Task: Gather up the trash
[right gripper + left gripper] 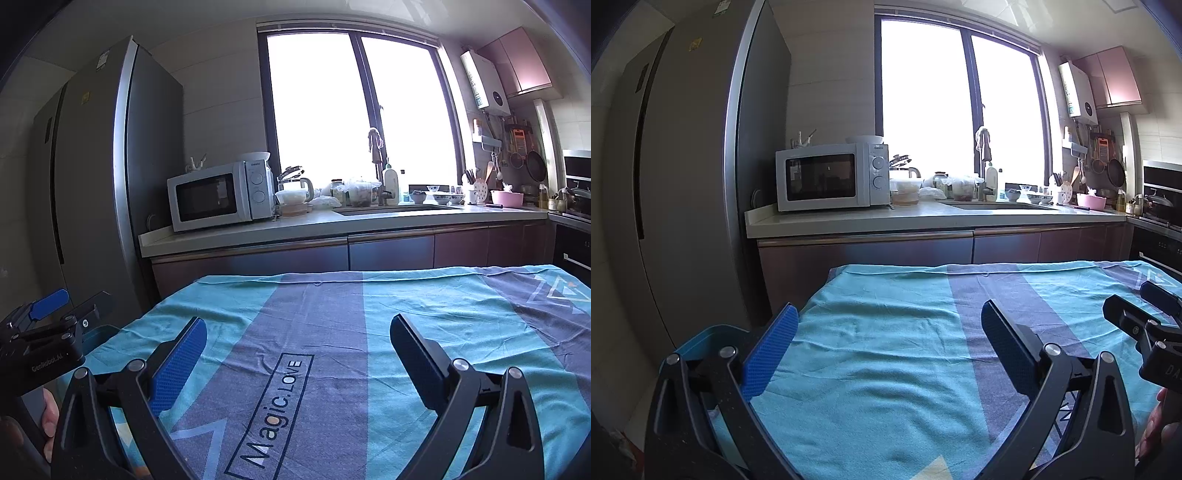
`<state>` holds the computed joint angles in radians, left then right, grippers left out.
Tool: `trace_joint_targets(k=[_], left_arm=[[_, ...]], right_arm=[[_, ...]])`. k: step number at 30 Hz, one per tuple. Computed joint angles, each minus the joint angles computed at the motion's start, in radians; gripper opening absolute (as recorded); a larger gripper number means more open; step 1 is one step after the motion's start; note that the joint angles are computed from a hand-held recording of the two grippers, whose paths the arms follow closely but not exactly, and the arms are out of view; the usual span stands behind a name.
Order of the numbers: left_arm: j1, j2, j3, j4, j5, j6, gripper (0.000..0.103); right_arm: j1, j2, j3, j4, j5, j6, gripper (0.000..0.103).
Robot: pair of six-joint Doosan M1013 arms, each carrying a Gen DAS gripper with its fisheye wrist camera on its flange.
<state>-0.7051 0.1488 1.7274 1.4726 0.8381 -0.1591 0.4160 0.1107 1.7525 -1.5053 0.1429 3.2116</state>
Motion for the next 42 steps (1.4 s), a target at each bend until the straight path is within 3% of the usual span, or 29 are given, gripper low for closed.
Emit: trace_joint_targets(k=[42], left_arm=[[0.004, -0.006, 0.007, 0.017, 0.007, -0.005, 0.098]], right_arm=[[-0.005, -0.002, 0.002, -0.117, -0.005, 0.122, 0.096]])
